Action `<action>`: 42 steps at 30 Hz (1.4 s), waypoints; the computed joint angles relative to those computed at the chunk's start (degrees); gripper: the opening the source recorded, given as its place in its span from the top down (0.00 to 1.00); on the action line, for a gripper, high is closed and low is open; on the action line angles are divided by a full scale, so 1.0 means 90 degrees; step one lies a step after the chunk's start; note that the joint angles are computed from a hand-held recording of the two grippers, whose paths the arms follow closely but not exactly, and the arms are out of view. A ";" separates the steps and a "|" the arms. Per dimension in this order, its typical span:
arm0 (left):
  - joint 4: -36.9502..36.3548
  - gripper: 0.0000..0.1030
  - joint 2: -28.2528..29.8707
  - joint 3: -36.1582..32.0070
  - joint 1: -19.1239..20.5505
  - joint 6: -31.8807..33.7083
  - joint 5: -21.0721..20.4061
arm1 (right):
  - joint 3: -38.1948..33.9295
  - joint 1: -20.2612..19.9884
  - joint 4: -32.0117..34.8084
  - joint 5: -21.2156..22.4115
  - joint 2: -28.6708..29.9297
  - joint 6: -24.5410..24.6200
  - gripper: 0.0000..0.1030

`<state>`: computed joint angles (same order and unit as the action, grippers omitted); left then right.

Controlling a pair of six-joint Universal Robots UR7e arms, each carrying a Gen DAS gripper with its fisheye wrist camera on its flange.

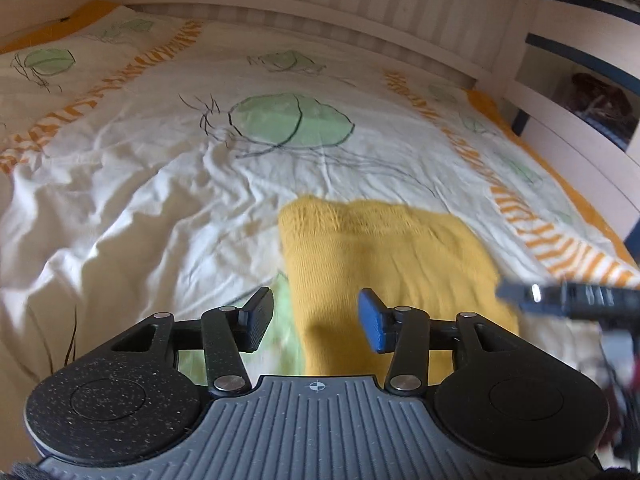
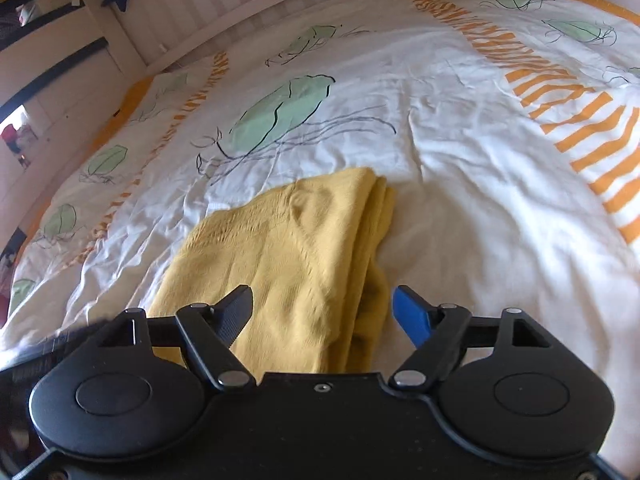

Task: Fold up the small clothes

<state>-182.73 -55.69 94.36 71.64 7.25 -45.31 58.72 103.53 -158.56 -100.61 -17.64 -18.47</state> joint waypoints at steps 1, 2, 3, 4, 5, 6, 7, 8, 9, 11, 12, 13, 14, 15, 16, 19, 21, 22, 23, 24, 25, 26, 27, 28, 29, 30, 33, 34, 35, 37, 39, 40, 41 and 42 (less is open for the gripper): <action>-0.0076 0.56 0.0104 -0.0111 0.0018 0.0071 0.0033 | 0.0092 0.0014 -0.0068 -0.0076 -0.0019 -0.0017 0.21; -0.0116 0.56 0.0217 -0.0237 0.0053 0.0112 0.0065 | 0.0160 0.0032 -0.0116 -0.0210 -0.0021 -0.0046 0.19; -0.0116 0.56 0.0319 -0.0361 0.0090 0.0109 0.0106 | 0.0201 0.0046 -0.0148 -0.0383 -0.0009 -0.0098 0.18; -0.0072 0.56 0.0413 -0.0481 0.0135 0.0057 0.0171 | 0.0242 0.0057 -0.0167 -0.0585 -0.0002 -0.0147 0.17; 0.0068 0.56 0.0505 -0.0611 0.0182 -0.0063 0.0267 | 0.0325 0.0064 -0.0174 -0.0837 -0.0024 -0.0165 0.16; 0.0371 0.56 0.0578 -0.0758 0.0240 -0.0261 0.0360 | 0.0331 0.0060 -0.0114 -0.1067 -0.0011 -0.0137 0.16; 0.0673 0.55 0.0624 -0.0870 0.0300 -0.0454 0.0415 | 0.0377 0.0040 -0.0102 -0.1168 -0.0031 -0.0123 0.15; 0.0922 0.52 0.0652 -0.0954 0.0359 -0.0642 0.0421 | 0.0449 0.0020 -0.0177 -0.1233 -0.0061 -0.0130 0.13; 0.0946 0.50 0.0664 -0.0968 0.0401 -0.0722 0.0381 | 0.0502 0.0012 -0.0242 -0.1267 -0.0092 -0.0125 0.13; 0.0856 0.48 0.0642 -0.0907 0.0379 -0.0719 0.0453 | 0.0530 0.0032 -0.0288 -0.1357 -0.0119 -0.0095 0.08; 0.0817 0.48 0.0611 -0.0854 0.0342 -0.0677 0.0501 | 0.0535 0.0051 -0.0320 -0.1411 -0.0121 -0.0083 0.08; 0.0762 0.48 0.0571 -0.0784 0.0281 -0.0638 0.0580 | 0.0582 0.0062 -0.0380 -0.1390 -0.0148 -0.0080 0.08; 0.0641 0.48 0.0526 -0.0685 0.0204 -0.0573 0.0676 | 0.0690 0.0058 -0.0498 -0.1327 -0.0199 -0.0094 0.07; 0.0491 0.48 0.0475 -0.0564 0.0137 -0.0488 0.0748 | 0.0829 0.0060 -0.0686 -0.1242 -0.0259 -0.0127 0.06; 0.0432 0.48 0.0433 -0.0483 0.0070 -0.0444 0.0828 | 0.0990 0.0063 -0.0905 -0.1156 -0.0317 -0.0190 0.01; 0.0282 0.42 0.0309 -0.0196 -0.0145 -0.0388 0.1123 | 0.1400 0.0100 -0.1507 -0.0888 -0.0475 -0.0398 0.00; 0.0052 0.30 0.0279 -0.0014 -0.0286 -0.0236 0.1327 | 0.1616 0.0138 -0.1782 -0.0779 -0.0559 -0.0473 0.00; -0.0068 0.28 0.0266 0.0075 -0.0351 -0.0152 0.1407 | 0.1713 0.0150 -0.1899 -0.0728 -0.0599 -0.0506 0.00; -0.0144 0.27 0.0243 0.0165 -0.0415 -0.0095 0.1467 | 0.1802 0.0161 -0.1996 -0.0674 -0.0641 -0.0526 0.00; -0.0107 0.26 0.0217 0.0228 -0.0464 -0.0106 0.1515 | 0.1885 0.0171 -0.2065 -0.0643 -0.0679 -0.0522 0.00; -0.0037 0.24 0.0184 0.0298 -0.0519 -0.0161 0.1584 | 0.1936 0.0182 -0.2102 -0.0642 -0.0705 -0.0499 0.00; 0.0030 0.20 0.0168 0.0356 -0.0573 -0.0241 0.1692 | 0.1991 0.0188 -0.2126 -0.0632 -0.0736 -0.0467 0.00; 0.0006 0.17 0.0163 0.0407 -0.0612 -0.0260 0.1763 | 0.2058 0.0185 -0.2168 -0.0601 -0.0773 -0.0424 0.00; -0.0063 0.10 0.0156 0.0469 -0.0654 -0.0241 0.1809 | 0.2107 0.0180 -0.2210 -0.0584 -0.0798 -0.0378 0.00; -0.0132 0.07 0.0144 0.0532 -0.0691 -0.0215 0.1832 | 0.2164 0.0176 -0.2254 -0.0597 -0.0826 -0.0323 0.00; -0.0164 0.05 0.0123 0.0602 -0.0734 -0.0228 0.1857 | 0.2197 0.0182 -0.2255 -0.0657 -0.0846 -0.0272 0.00; -0.0020 0.01 0.0074 0.0715 -0.0816 -0.0384 0.1914 | 0.2365 0.0173 -0.2390 -0.0676 -0.0922 -0.0166 0.00; -0.0032 0.01 0.0063 0.0764 -0.0849 -0.0394 0.1936 | 0.2440 0.0158 -0.2437 -0.0633 -0.0965 -0.0127 0.00; -0.0070 0.01 0.0054 0.0809 -0.0873 -0.0407 0.1953 | 0.2511 0.0157 -0.2480 -0.0616 -0.1001 -0.0100 0.00; -0.0094 0.01 0.0011 0.0912 -0.0922 -0.0510 0.1964 | 0.2632 0.0157 -0.2563 -0.0612 -0.1059 -0.0107 0.00; -0.0073 0.01 -0.0033 0.0999 -0.0963 -0.0597 0.1982 | 0.2730 0.0161 -0.2600 -0.0610 -0.1112 -0.0141 0.00; -0.0072 0.01 -0.0054 0.1039 -0.0981 -0.0617 0.1991 | 0.2763 0.0166 -0.2600 -0.0607 -0.1131 -0.0145 0.00; -0.0050 0.01 -0.0082 0.1083 -0.1002 -0.0662 0.2000 | 0.2808 0.0171 -0.2608 -0.0605 -0.1156 -0.0157 0.00; -0.0024 0.01 -0.0111 0.1122 -0.1017 -0.0716 0.1998 | 0.2846 0.0176 -0.2616 -0.0600 -0.1179 -0.0172 0.00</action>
